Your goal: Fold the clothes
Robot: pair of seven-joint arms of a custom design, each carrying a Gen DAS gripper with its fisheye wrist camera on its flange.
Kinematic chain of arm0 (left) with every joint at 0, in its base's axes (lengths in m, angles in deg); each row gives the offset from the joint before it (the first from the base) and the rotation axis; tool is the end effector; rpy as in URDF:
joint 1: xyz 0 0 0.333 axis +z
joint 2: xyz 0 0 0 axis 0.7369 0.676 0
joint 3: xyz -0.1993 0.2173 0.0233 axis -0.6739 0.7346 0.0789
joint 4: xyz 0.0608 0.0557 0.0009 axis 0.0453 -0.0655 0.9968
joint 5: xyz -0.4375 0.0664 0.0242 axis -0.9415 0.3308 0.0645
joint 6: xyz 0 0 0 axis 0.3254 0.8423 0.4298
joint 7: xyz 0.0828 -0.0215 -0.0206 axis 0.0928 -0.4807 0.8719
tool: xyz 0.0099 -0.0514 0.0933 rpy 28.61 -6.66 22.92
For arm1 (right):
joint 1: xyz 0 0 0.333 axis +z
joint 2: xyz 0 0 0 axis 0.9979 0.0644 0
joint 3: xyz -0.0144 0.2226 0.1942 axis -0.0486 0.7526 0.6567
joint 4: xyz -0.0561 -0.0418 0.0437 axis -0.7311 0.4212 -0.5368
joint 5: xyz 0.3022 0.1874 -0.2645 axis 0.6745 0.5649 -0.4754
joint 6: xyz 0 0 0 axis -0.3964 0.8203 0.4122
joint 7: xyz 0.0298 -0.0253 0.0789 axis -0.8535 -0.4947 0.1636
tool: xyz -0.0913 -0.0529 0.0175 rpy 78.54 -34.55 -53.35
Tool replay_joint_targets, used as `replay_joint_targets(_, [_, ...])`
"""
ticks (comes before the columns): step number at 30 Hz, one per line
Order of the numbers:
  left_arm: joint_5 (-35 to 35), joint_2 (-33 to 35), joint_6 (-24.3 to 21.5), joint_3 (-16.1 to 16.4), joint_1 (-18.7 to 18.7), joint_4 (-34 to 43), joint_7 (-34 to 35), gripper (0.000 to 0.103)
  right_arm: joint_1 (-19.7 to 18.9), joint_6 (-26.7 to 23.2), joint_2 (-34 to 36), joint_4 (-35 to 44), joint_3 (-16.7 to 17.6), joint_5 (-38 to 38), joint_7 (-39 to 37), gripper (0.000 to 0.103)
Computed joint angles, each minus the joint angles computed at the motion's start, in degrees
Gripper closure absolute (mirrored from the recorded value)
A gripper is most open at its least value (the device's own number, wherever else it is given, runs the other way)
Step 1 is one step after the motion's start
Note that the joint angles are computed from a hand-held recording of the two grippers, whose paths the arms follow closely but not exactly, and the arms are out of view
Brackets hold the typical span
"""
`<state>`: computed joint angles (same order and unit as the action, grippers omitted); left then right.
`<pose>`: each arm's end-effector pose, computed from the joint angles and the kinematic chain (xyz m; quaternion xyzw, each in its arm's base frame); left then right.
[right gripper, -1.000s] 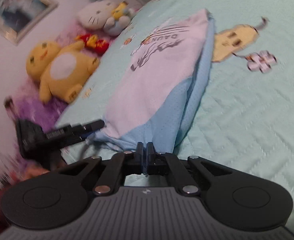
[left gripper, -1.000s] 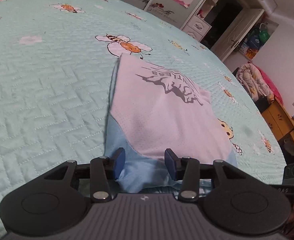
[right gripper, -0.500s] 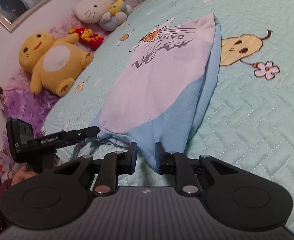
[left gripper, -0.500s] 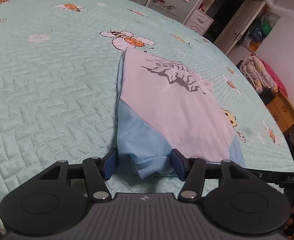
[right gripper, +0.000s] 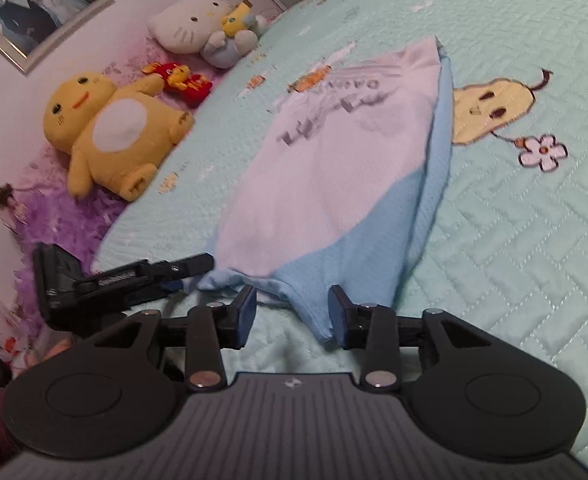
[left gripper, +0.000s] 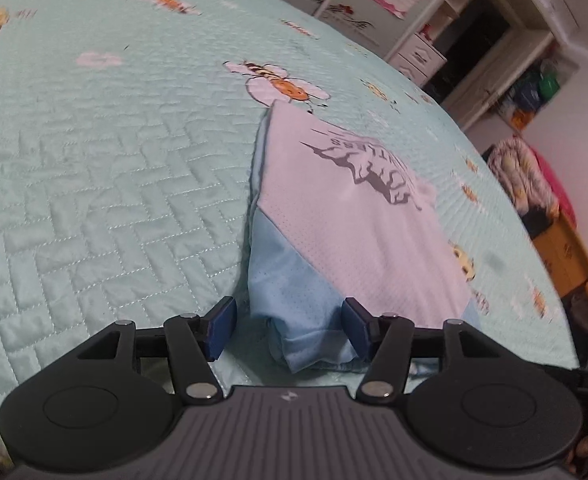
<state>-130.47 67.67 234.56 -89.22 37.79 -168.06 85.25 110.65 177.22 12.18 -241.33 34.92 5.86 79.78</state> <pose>0.5203 -0.0548 0.4197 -0.6661 0.6144 -0.4217 0.0312 0.4282 0.0759 0.4168 -0.5878 0.6435 0.0405 0.4887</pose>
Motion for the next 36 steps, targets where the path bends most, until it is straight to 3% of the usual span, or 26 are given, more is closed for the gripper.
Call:
replay_joint_targets(4, [-4.2, -1.9, -1.0, 1.2, 0.4, -0.9, -4.3, 0.041, -1.4, 0.0, -2.8, -1.1, -0.8, 0.5, 0.5, 0.053])
replay_joint_targets(9, [-7.2, -1.8, -3.7, 2.2, 1.9, -1.0, -11.0, 0.037, -5.4, 0.9, -6.2, -5.1, -1.1, -4.1, 9.8, 0.047])
replay_joint_targets(12, [-11.1, -0.8, -6.6, 2.9, 2.5, -0.6, -10.9, 0.036, -5.1, -0.5, -6.7, -6.6, -4.0, -3.8, 12.5, 0.044])
replay_joint_targets(16, [-14.4, 1.2, -11.0, 2.8, 4.4, 1.0, -9.5, 0.03, -2.6, -1.4, -5.0, -6.1, -6.7, 1.8, 9.1, 0.041])
replay_joint_targets(21, [-14.1, 5.4, -16.4, 1.5, 6.8, 5.2, -8.9, 0.029, -2.2, -5.5, 1.7, -1.3, -5.4, 7.3, 6.1, 0.04])
replay_joint_targets(32, [-16.8, 10.5, -21.2, -1.6, 9.5, 9.7, -7.7, 0.025, -5.8, -11.9, 12.9, 7.0, 0.0, 17.6, 1.5, 0.04])
replay_joint_targets(36, [-14.0, 11.4, -24.7, -1.7, 10.5, 11.1, -8.8, 0.036, -7.9, -13.0, 14.3, 8.3, 2.9, 18.5, 1.4, 0.04])
